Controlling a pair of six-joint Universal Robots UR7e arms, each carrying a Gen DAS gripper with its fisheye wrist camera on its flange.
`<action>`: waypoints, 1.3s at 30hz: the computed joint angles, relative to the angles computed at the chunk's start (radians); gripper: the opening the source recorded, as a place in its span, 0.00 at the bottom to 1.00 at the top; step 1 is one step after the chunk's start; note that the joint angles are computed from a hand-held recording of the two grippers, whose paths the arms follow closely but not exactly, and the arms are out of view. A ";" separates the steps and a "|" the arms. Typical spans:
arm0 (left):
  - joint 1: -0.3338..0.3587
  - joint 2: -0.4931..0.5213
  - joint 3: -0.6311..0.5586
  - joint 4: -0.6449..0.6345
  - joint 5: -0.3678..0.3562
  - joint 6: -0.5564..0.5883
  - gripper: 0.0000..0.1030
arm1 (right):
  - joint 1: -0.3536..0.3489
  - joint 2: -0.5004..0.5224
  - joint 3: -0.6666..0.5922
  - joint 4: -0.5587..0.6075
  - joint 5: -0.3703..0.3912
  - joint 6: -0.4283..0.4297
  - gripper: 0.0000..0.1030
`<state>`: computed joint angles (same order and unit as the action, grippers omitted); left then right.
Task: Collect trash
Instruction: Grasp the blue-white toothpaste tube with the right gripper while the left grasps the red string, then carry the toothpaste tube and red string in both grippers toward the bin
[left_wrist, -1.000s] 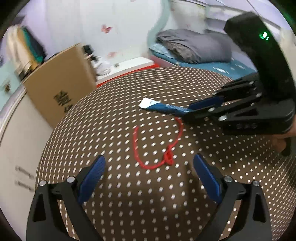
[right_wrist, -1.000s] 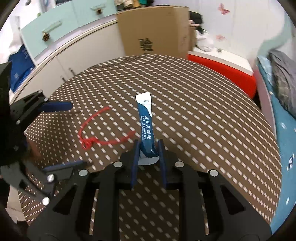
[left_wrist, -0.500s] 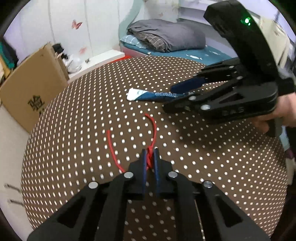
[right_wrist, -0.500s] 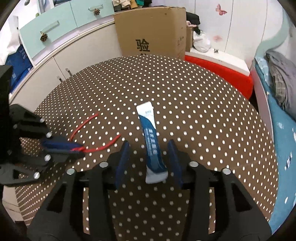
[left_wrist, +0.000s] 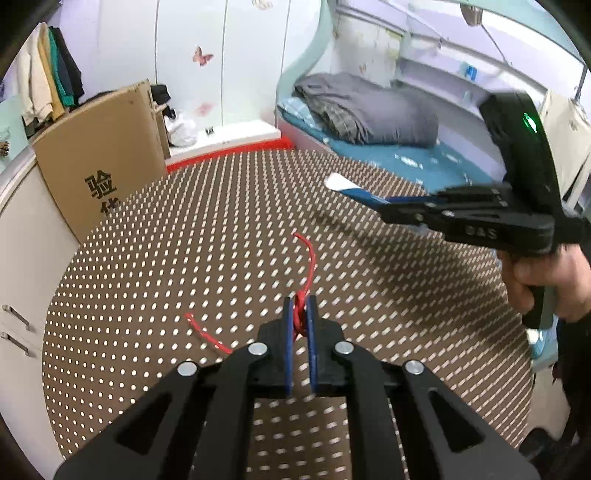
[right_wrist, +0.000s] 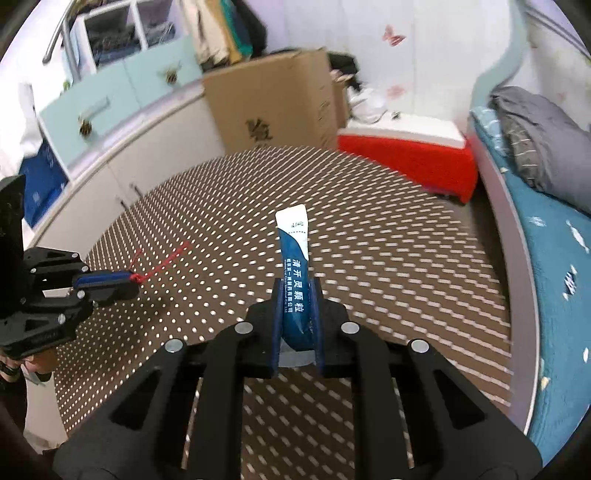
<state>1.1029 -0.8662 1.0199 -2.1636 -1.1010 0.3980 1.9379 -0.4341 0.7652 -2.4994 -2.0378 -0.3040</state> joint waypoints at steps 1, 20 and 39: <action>-0.007 -0.002 0.005 -0.013 -0.004 -0.009 0.06 | 0.000 -0.032 0.046 -0.035 0.005 0.005 0.14; -0.174 0.121 -0.054 -0.144 -0.072 -0.119 0.06 | -0.031 -0.438 0.528 -0.489 -0.028 0.072 0.14; -0.227 0.389 -0.290 0.020 -0.155 -0.154 0.06 | -0.321 -0.514 0.706 -0.409 0.002 0.398 0.14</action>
